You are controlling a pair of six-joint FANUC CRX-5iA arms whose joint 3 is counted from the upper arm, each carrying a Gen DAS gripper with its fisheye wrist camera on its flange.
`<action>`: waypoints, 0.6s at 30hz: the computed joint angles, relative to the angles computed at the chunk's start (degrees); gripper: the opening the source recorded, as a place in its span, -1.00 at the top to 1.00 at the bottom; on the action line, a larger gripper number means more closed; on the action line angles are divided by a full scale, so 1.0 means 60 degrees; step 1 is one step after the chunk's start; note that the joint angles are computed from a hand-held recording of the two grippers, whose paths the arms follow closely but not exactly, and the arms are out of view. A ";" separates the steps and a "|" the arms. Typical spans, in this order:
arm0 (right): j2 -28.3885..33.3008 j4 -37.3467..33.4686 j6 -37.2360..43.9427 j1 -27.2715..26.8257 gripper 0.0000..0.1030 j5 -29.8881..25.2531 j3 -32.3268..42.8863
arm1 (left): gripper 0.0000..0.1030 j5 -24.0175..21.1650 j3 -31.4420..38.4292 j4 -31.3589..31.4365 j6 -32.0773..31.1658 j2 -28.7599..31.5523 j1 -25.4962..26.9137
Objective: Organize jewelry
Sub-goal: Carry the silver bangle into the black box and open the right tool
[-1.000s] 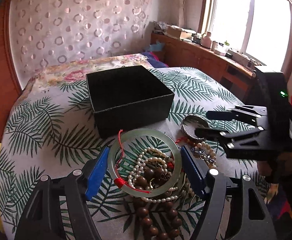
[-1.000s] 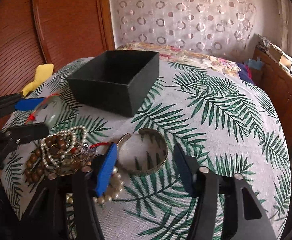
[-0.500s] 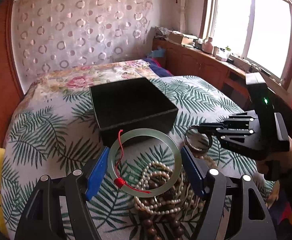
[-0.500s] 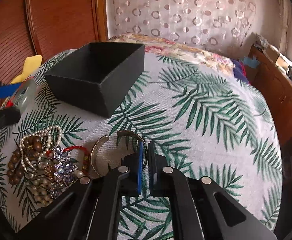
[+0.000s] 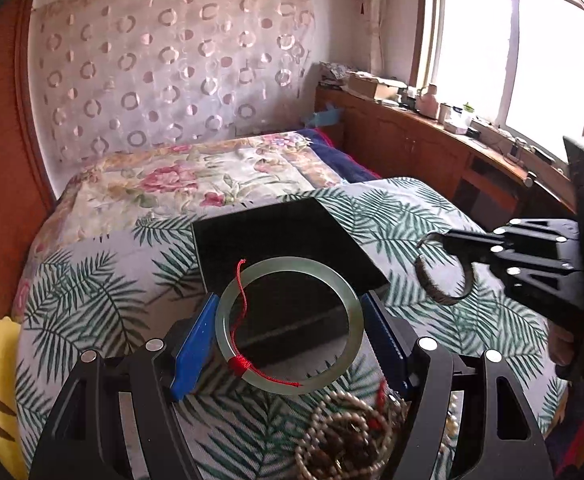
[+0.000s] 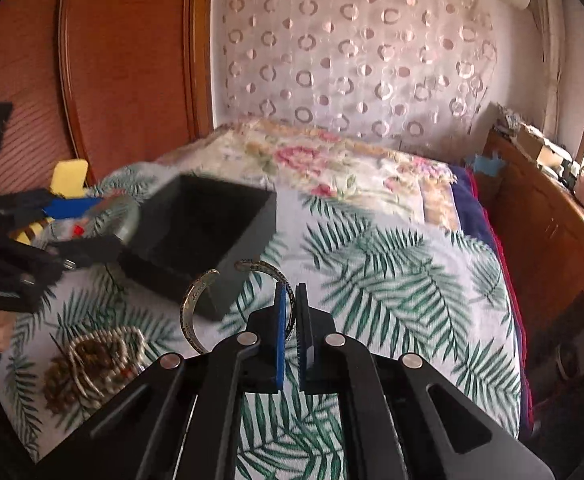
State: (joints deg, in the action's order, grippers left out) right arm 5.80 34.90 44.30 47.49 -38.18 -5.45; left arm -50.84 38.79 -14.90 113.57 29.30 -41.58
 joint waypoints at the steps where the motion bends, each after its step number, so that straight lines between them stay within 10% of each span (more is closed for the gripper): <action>1: 0.0029 0.0003 0.0046 -0.0002 0.90 0.0021 0.0078 | -0.34 -0.0066 0.0132 0.0010 -0.0020 0.0086 0.0036; 18: 0.1218 -0.0351 0.1062 -0.0031 0.90 -0.0264 0.1616 | -0.34 -0.0909 0.1393 0.0012 -0.0051 0.1046 0.0262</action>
